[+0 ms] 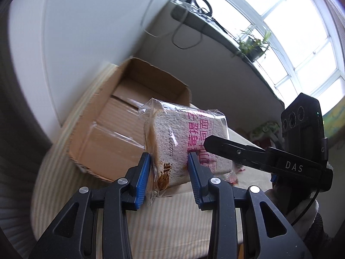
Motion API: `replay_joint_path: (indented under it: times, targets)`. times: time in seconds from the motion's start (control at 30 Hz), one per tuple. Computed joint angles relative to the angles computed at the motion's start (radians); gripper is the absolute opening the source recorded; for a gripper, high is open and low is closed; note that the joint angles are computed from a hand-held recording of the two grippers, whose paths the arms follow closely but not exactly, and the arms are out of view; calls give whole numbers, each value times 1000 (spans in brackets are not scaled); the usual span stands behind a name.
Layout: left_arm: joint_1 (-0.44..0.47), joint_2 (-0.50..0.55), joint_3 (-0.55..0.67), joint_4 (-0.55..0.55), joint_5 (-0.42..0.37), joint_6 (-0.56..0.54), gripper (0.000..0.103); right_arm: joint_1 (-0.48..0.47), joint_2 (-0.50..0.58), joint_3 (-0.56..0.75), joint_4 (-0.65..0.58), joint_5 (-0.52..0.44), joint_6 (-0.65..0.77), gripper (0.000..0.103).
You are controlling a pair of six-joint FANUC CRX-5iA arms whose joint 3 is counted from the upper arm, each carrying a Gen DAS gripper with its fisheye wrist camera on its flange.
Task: Organize snacks
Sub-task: 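Carry the bread with the left tool into the cardboard box and release, then return the left tool to the snacks and grasp a Snickers bar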
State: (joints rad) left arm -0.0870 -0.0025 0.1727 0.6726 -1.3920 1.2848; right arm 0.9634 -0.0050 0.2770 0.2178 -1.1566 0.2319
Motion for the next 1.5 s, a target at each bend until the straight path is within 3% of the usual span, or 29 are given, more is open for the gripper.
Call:
replay_joint_path:
  times: [0.27, 0.4, 0.6, 1.07, 1.17, 1.23, 1.3, 1.5]
  targets:
    - [23, 25, 24, -27, 0, 3, 33, -37, 59, 57, -61, 0, 76, 58]
    - [34, 10, 20, -69, 19, 17, 33, -32, 105, 114, -19, -76, 81, 58]
    - [34, 2, 18, -81, 23, 21, 33, -15, 110, 124, 26, -114, 88, 58]
    - [-19, -22, 10, -90, 11, -20, 36, 40, -57, -75, 153, -84, -66, 59]
    - [-36, -23, 13, -93, 11, -16, 36, 66, -96, -112, 195, -128, -98, 59]
    - [-48, -30, 6, -94, 14, -23, 36, 85, -127, -145, 227, -155, -131, 72]
    - [-63, -33, 4, -98, 8, -33, 36, 111, -163, -188, 272, -179, -184, 78]
    - [-112, -36, -15, -88, -6, -58, 36, 194, -251, -276, 344, -317, -297, 78]
